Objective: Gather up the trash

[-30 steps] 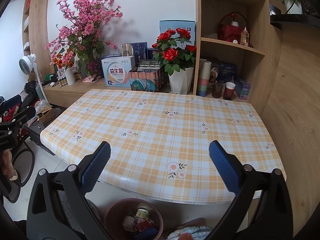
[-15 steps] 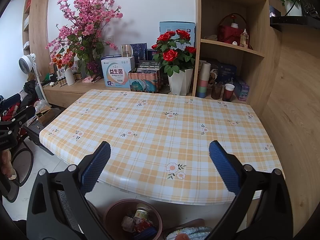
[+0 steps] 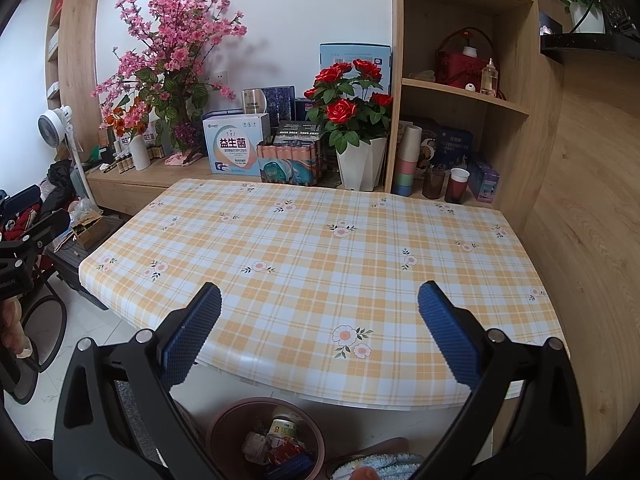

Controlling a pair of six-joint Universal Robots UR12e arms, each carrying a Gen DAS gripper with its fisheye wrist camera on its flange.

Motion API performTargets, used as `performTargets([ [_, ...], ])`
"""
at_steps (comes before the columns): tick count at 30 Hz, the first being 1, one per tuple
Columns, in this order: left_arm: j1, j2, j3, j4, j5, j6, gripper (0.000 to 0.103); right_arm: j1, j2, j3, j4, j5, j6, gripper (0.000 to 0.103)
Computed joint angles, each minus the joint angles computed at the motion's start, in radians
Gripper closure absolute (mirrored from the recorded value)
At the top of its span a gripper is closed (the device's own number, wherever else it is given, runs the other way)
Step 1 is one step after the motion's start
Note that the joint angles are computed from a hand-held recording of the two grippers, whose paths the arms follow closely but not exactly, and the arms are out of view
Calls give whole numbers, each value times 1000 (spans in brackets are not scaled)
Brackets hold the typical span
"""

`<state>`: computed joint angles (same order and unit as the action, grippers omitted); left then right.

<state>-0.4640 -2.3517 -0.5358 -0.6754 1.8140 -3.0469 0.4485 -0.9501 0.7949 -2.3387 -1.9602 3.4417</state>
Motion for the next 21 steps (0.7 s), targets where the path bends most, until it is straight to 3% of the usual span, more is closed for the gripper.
performTargets([
  [18, 3, 6, -9, 2, -5, -7, 6, 0, 1, -1, 1, 0, 0, 6],
  [21, -4, -1, -4, 10, 54, -8, 6, 1, 1, -2, 2, -3, -1, 6],
])
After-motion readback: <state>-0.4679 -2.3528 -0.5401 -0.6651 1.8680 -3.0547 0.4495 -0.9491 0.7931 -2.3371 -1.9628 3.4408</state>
